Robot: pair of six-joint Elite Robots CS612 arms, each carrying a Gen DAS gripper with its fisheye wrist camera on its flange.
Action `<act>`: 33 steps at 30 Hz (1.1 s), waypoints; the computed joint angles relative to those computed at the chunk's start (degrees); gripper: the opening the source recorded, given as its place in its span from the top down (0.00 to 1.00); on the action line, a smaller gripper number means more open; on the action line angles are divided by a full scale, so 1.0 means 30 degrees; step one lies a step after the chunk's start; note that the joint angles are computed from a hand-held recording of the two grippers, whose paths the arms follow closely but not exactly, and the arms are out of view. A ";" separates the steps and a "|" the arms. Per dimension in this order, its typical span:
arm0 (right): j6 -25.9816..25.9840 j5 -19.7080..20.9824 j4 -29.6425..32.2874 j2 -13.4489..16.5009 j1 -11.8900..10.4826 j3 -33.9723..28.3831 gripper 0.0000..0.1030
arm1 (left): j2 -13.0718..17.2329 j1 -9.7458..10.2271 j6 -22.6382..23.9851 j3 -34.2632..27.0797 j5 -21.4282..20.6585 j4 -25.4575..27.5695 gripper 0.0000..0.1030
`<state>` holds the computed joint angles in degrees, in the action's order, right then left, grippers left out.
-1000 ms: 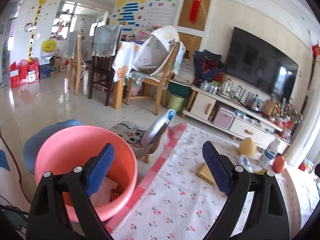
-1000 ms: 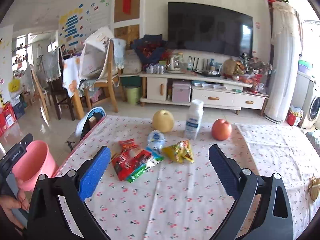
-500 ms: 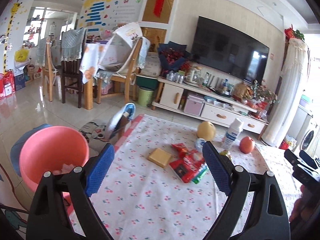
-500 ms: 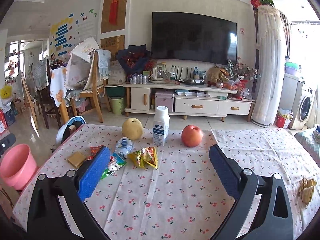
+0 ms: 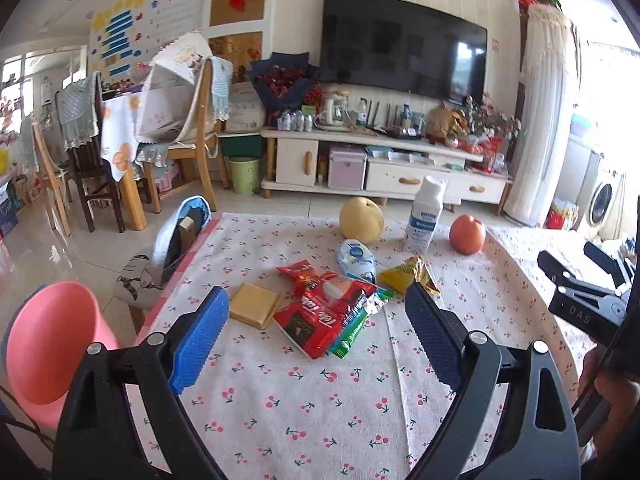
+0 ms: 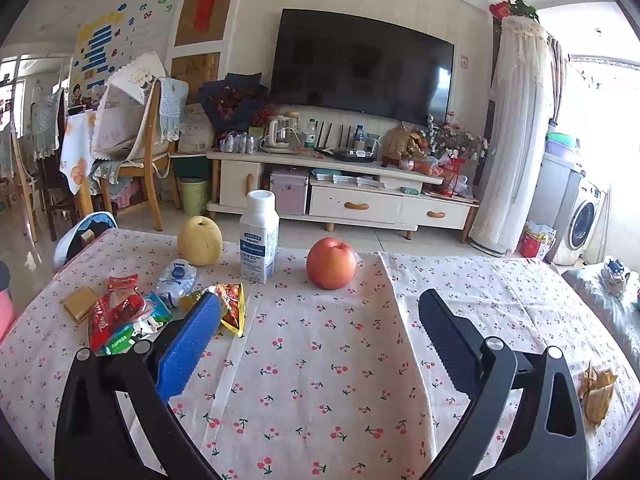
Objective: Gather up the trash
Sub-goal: 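Move both grippers back over the table, then grasp the red Teh Tarik packet with the left gripper while the right gripper grasps the yellow snack bag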
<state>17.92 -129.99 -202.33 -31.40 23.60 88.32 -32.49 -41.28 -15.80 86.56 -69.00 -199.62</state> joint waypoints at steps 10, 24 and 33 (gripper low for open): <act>0.1550 0.3691 0.1354 0.0298 -0.0864 -0.0565 0.05 | 0.1419 0.0168 0.1507 -0.2451 -0.0853 0.2822 0.12; 0.3675 1.1651 0.2462 0.1169 -0.2470 -0.1964 0.05 | 0.3248 0.0944 0.1576 -0.5967 -0.2613 0.7101 0.12; 0.2324 1.3598 0.4213 0.2038 -0.2723 -0.3803 0.05 | 0.4240 0.1289 0.0734 -0.8174 -0.3917 0.9169 0.12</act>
<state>24.89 -89.20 -189.69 -25.29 15.43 76.91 -19.77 -37.41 -13.60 62.04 -80.75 -172.12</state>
